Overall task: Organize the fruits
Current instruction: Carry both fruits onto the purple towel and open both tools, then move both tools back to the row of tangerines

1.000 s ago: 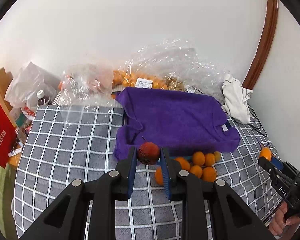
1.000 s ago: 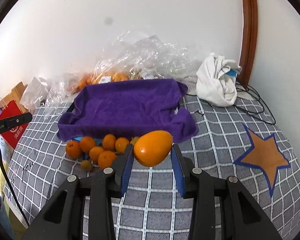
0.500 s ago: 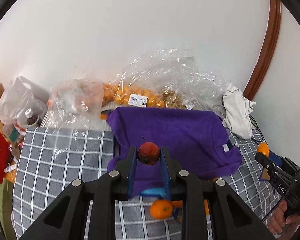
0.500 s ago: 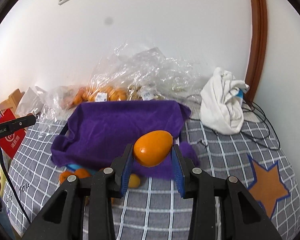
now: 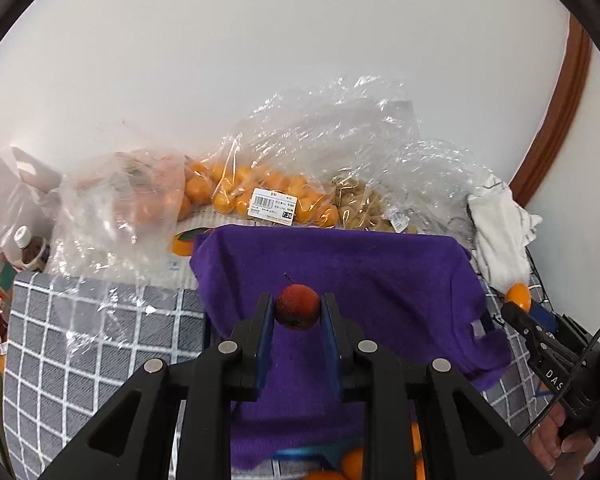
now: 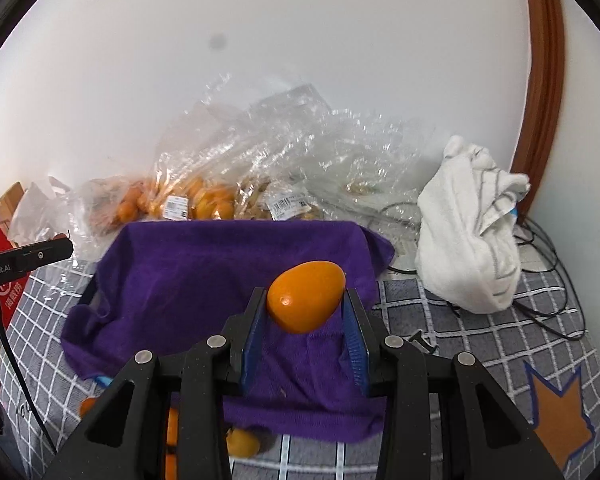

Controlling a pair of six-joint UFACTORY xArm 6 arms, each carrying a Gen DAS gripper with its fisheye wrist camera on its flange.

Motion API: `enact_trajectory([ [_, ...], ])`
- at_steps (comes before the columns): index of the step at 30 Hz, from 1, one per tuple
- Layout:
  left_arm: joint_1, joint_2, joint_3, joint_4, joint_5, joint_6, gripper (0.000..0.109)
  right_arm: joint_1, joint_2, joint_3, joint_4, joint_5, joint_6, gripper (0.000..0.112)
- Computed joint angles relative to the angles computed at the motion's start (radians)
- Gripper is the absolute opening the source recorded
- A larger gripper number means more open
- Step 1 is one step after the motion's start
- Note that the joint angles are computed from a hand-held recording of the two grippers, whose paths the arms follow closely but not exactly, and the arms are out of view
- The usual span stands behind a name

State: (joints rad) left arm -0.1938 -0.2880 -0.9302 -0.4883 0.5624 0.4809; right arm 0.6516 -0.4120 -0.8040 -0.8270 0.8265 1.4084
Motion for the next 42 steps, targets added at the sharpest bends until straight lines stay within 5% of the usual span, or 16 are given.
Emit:
enact_trajectory([
  [13, -0.044, 0.186, -0.049, 0.117, -0.053, -0.076, 0.022, -0.113, 0.137, 0.030, 0.054, -0.159, -0.049, 0.038],
  [27, -0.052, 0.238, -0.076, 0.196, -0.036, -0.129, 0.022, -0.124, 0.151, 0.047, 0.041, -0.196, -0.039, 0.038],
  [31, -0.048, 0.258, -0.102, 0.194, 0.008, -0.127, 0.022, -0.119, 0.144, 0.059, 0.016, -0.216, -0.013, 0.053],
  [33, -0.047, 0.261, -0.111, 0.196, 0.022, -0.131, 0.023, -0.104, 0.142, 0.056, -0.005, -0.203, 0.008, 0.057],
  [38, -0.045, 0.234, -0.110, 0.195, 0.029, -0.138, 0.045, -0.047, 0.132, 0.021, -0.005, -0.091, -0.001, 0.067],
  [42, -0.040, 0.192, -0.095, 0.172, 0.012, -0.124, 0.047, 0.016, 0.072, 0.006, -0.016, 0.019, 0.018, 0.072],
])
